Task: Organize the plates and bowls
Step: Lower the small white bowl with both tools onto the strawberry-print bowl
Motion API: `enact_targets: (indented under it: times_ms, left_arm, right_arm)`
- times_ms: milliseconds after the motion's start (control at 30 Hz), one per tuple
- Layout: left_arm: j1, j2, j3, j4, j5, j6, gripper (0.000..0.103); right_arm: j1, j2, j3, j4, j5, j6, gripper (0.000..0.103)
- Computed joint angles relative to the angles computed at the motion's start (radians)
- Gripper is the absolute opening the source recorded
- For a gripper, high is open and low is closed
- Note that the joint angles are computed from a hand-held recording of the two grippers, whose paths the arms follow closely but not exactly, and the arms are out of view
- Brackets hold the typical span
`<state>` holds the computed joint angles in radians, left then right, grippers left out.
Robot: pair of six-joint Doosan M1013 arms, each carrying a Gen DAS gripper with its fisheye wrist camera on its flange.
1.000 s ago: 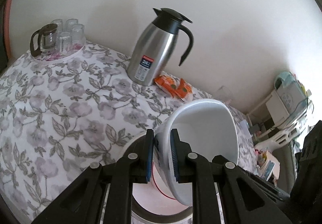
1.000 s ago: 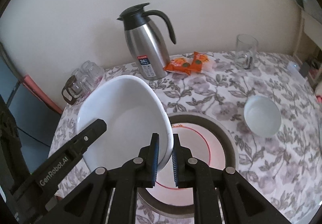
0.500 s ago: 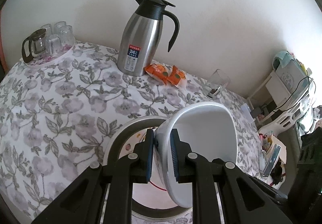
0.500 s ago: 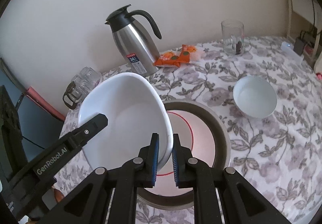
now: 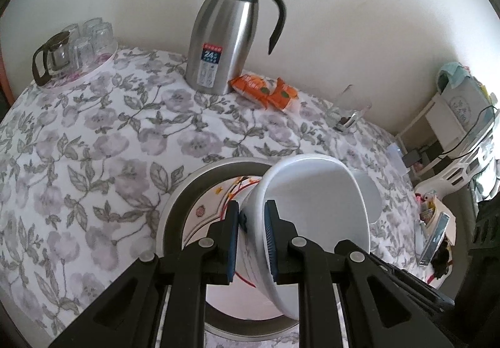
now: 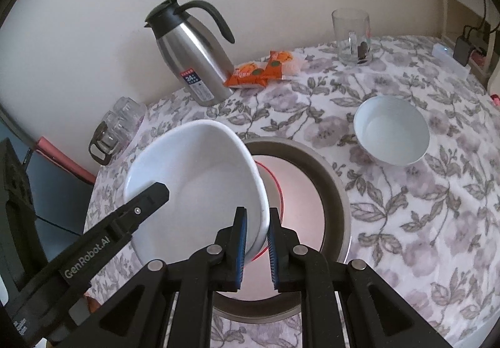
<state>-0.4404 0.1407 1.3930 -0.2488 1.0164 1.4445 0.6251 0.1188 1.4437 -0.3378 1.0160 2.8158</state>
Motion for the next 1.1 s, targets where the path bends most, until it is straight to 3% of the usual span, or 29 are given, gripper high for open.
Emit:
enact_targets:
  times_ms: [1100]
  left_arm:
    - [-0.019, 0.038, -0.003, 0.06, 0.036, -0.034, 0.017]
  right_arm:
    - [-0.019, 0.016, 0.007, 0.042, 0.007, -0.007, 0.015]
